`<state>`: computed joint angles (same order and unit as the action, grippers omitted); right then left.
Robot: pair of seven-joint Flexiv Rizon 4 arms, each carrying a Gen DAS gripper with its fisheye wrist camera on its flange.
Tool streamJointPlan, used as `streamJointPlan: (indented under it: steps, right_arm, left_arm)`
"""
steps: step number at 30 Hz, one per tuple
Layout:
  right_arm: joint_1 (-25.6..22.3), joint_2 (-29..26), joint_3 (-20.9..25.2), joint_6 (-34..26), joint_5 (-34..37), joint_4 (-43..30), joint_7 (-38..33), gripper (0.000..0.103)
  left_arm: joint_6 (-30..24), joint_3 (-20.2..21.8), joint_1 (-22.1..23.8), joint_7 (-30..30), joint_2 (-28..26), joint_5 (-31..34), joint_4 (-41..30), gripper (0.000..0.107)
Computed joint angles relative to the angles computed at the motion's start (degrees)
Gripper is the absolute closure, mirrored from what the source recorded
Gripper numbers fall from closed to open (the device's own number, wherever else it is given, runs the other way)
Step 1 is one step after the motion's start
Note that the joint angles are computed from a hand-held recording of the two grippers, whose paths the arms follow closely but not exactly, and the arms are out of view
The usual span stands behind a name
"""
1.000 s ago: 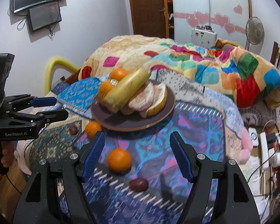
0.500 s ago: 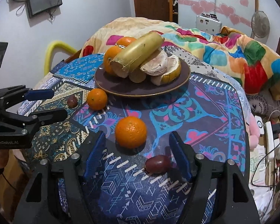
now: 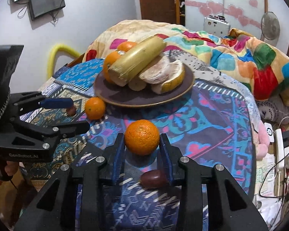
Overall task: Organize fruits
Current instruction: 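Grasp a small mandarin with the left tool while the right tool grasps another mandarin, then set the mandarin on the plate with the left tool while the right tool sets its mandarin there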
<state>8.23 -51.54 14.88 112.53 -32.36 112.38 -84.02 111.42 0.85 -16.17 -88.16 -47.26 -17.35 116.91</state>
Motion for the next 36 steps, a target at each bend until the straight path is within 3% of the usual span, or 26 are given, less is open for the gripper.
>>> streamJointPlan:
  steps: [14,21,29,36]
  right_arm:
    - [-2.07,-0.88,0.90,-0.57,-0.51,-1.96,0.84,0.070]
    - [-2.02,-1.15,0.94,-0.96,-1.04,-2.65,0.79,0.070]
    - [-1.59,-1.15,1.00,-1.08,-1.07,-3.58,0.62,0.070]
    - [-0.34,-1.71,1.16,-1.83,-1.45,-5.69,0.33,0.070]
  left_arm:
    - [-4.10,-0.96,1.29,0.14,-1.17,1.35,-3.34,0.073]
    - [-3.92,-1.32,1.86,-0.43,-1.22,2.00,-3.41,0.075]
    - [0.16,-2.91,4.67,-1.75,0.68,3.84,-0.62,0.075]
    - [-0.65,-3.16,5.84,-1.38,0.71,4.11,-1.83,0.075]
